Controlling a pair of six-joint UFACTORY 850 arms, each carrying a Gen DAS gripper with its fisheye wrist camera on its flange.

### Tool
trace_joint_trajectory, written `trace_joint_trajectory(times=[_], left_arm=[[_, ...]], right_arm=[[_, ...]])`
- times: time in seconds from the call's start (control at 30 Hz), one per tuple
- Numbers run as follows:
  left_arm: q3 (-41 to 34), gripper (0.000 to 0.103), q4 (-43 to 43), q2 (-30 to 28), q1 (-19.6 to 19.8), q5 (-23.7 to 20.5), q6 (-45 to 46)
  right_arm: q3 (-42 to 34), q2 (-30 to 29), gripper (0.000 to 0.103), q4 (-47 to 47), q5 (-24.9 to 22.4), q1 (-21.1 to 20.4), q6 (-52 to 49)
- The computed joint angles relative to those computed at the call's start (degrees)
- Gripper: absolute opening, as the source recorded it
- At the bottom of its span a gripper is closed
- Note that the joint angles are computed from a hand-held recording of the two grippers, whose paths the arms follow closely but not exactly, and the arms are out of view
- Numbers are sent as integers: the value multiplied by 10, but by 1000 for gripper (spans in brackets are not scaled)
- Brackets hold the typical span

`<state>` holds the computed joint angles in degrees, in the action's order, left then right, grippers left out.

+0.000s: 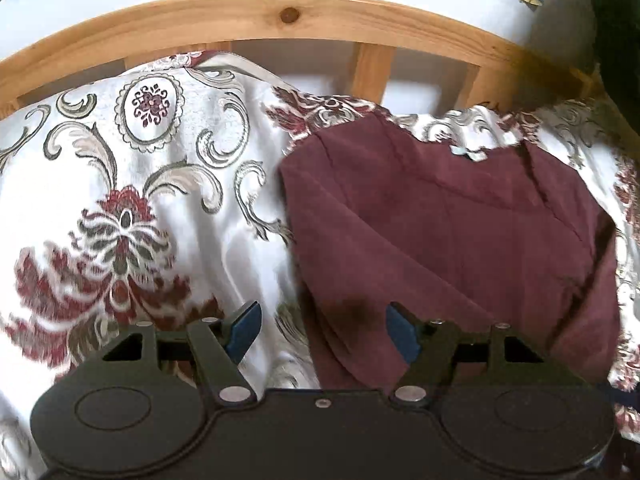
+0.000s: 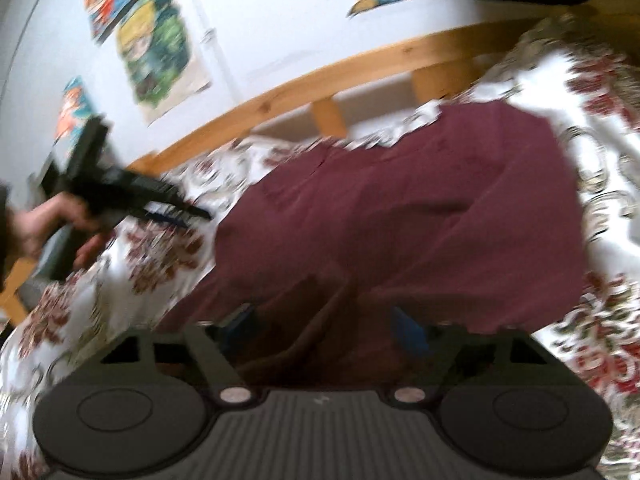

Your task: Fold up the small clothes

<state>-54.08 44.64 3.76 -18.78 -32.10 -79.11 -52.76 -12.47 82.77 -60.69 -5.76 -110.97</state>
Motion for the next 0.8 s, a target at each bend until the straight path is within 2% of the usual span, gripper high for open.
trace_joint_trajectory(times=[0.07, 0.17, 0.27, 0.4, 0.47, 0.5, 0.53, 0.6, 0.73, 0.8], left_arm=[[-3, 69, -2, -11, 13, 14, -8], [-2, 67, -28, -22, 33, 49, -14], [9, 66, -42, -18, 42, 86, -46], [58, 68, 30, 20, 31, 123, -162], [87, 69, 83, 44, 17, 135, -215], [97, 70, 100, 52, 10, 134, -225], [106, 70, 111, 60, 1, 127, -225], [117, 72, 132, 69, -22, 96, -213], [120, 73, 149, 59, -65, 29, -147], [113, 81, 167, 43, -81, 5, -148]], right_arm=[[-3, -4, 57, -14, -5, 3, 1], [-15, -19, 50, -36, -16, 6, 33], [-34, -42, 50, -58, -37, 6, 89], [-46, -58, 48, -65, -56, 11, 112], [-45, -55, 25, -69, -50, 17, 102], [-43, -53, 8, -70, -47, 18, 100], [-42, -52, 5, -65, -50, 17, 96], [-43, -54, 4, -49, -74, 7, 97], [-58, -73, 3, -7, -151, -21, 130], [-64, -82, 3, 14, -172, -30, 146]])
